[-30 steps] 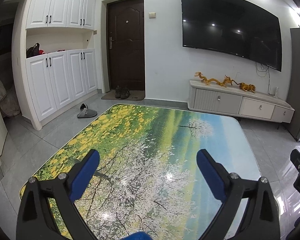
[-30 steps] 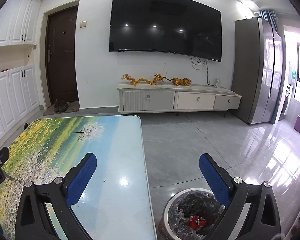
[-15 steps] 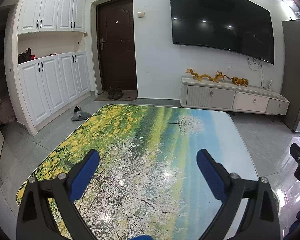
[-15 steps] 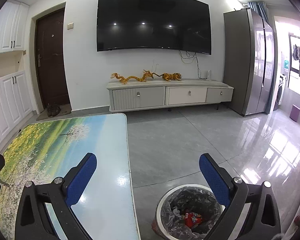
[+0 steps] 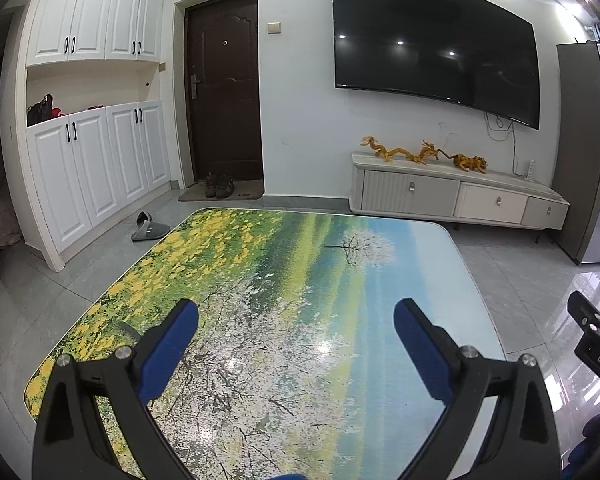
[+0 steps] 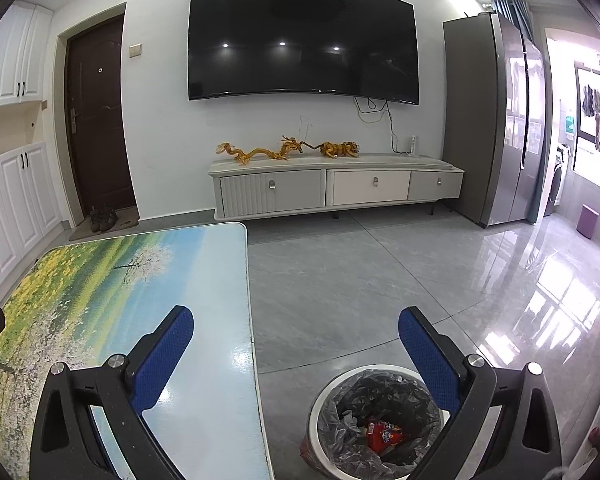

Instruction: Collect trash

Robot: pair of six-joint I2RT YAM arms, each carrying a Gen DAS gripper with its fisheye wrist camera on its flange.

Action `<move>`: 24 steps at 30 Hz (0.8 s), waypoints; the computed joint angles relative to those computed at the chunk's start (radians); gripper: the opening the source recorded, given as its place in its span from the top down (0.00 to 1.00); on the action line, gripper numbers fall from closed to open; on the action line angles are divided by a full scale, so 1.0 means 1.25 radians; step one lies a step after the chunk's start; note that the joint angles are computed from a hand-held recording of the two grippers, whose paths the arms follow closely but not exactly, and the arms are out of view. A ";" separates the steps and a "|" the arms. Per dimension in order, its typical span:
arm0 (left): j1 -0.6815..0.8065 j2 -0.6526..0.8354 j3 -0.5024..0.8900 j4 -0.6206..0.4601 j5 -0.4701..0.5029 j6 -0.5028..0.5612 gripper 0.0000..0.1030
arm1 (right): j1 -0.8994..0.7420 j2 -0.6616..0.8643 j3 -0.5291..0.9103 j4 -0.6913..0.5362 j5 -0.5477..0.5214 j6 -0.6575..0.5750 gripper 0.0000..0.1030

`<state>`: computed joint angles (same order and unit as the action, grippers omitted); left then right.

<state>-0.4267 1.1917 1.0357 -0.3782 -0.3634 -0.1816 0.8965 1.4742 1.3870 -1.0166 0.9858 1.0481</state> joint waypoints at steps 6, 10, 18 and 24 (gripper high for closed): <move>0.002 -0.001 -0.002 0.001 0.005 0.002 0.04 | -0.003 -0.006 -0.005 0.004 0.001 -0.007 0.00; 0.001 -0.002 -0.005 0.005 0.008 0.002 0.04 | -0.007 -0.015 -0.012 0.002 0.003 -0.005 0.00; -0.003 -0.004 -0.006 0.003 0.015 0.003 0.03 | -0.011 -0.021 -0.016 0.000 0.004 -0.006 0.00; 0.004 -0.005 -0.005 0.000 0.027 0.001 0.03 | -0.012 -0.026 -0.020 -0.004 0.008 -0.005 0.00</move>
<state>-0.4214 1.1860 1.0289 -0.3780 -0.3297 -0.1798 0.8819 1.4421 1.3621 -1.0217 0.9957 1.0420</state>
